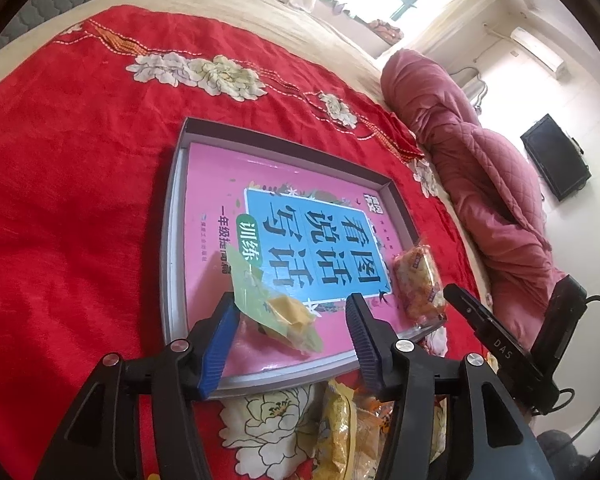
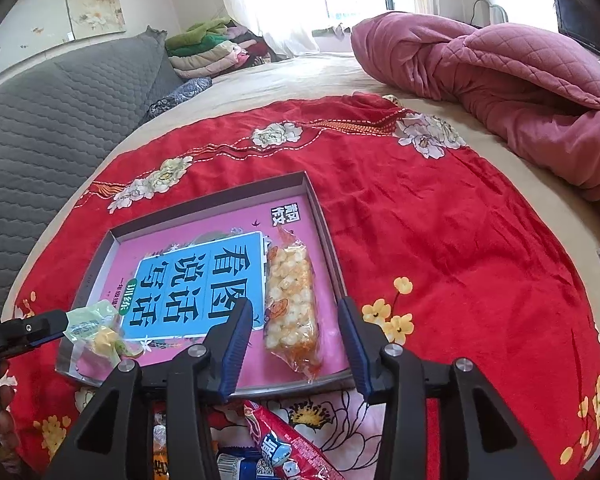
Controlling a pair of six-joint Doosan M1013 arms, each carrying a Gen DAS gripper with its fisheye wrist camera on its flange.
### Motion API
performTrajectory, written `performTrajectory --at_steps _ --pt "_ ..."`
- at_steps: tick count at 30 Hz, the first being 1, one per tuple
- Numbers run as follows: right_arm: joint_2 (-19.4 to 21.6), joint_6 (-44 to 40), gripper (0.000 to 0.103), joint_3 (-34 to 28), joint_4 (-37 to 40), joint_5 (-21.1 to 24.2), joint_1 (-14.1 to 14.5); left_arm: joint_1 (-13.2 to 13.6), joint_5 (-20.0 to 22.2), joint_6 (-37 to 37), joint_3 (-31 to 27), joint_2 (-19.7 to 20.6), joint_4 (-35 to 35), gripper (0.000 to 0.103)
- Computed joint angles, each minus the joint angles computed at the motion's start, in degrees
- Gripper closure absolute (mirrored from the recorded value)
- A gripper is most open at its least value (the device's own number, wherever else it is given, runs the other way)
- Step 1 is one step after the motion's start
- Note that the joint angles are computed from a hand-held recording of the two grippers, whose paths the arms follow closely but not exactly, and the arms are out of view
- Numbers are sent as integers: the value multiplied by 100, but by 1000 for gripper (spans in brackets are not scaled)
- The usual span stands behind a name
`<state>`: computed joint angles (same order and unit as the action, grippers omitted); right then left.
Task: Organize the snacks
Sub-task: 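Open the right tool releasing the puffed rice bag while the left tool releases the green packet in the tray, then withdraw both tools from the tray back toward the snack pile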
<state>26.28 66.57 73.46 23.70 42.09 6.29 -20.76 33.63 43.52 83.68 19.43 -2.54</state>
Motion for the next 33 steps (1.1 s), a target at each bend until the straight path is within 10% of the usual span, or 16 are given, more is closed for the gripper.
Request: performTrajectory --at_steps 33 --pt "-396 -630 54 310 449 197 -205 -163 -130 -522 330 -482 760 33"
